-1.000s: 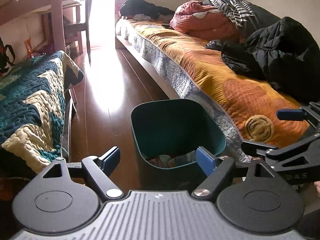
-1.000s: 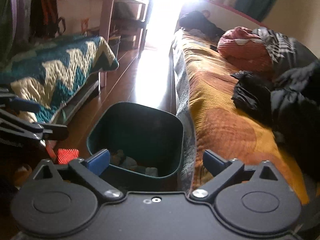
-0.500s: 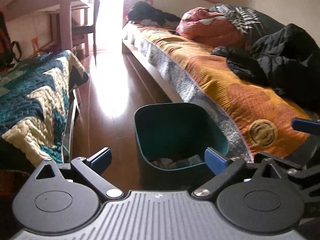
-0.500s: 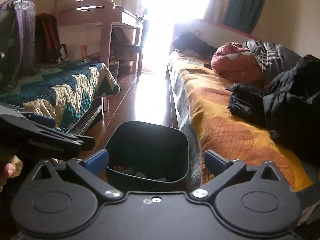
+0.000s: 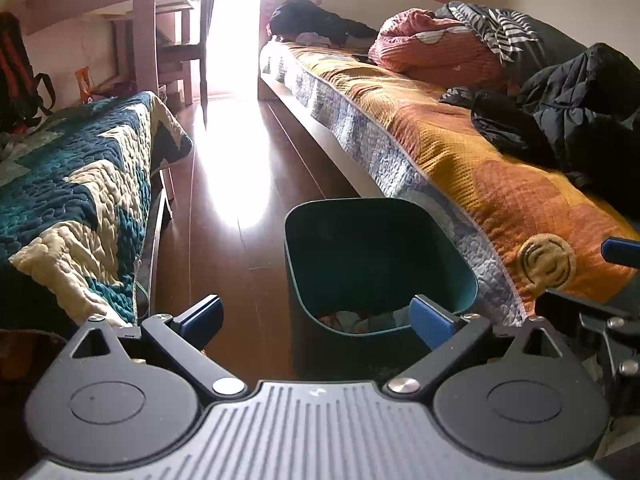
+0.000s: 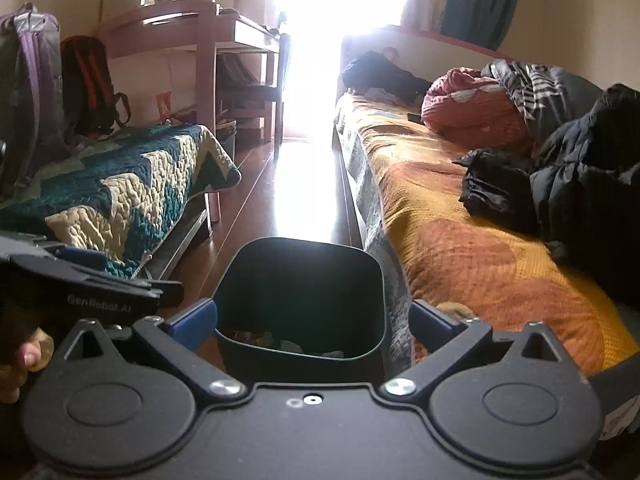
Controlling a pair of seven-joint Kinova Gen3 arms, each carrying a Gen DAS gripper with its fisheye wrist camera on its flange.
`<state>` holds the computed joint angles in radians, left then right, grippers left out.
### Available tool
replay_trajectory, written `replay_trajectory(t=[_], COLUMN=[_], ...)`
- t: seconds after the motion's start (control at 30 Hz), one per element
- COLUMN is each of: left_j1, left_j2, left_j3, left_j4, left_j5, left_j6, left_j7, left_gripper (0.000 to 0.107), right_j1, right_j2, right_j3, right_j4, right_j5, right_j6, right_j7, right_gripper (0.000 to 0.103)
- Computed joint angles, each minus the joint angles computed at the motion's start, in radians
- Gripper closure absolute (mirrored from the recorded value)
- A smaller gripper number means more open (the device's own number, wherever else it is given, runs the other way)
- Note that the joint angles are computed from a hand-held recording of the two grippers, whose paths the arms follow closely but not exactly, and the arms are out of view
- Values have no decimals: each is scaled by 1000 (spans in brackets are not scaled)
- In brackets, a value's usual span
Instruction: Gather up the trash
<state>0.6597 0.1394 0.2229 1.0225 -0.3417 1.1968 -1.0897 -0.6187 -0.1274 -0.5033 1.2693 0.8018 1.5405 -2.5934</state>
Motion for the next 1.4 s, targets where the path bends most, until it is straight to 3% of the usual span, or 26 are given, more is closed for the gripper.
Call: replay_trajectory(t=[1.4], left_j1=[-10], left_j2=[-30], left_j3=[18], left_j4=[21], left_j5=[0], left_j6=[-26], left_j7=[13], left_gripper=[7], right_j1=[1], right_j2=[13], right_j3=[30], right_j4=[-32], right_j5=[-56], right_j6=[29], right_j7=[12], right_gripper=[1])
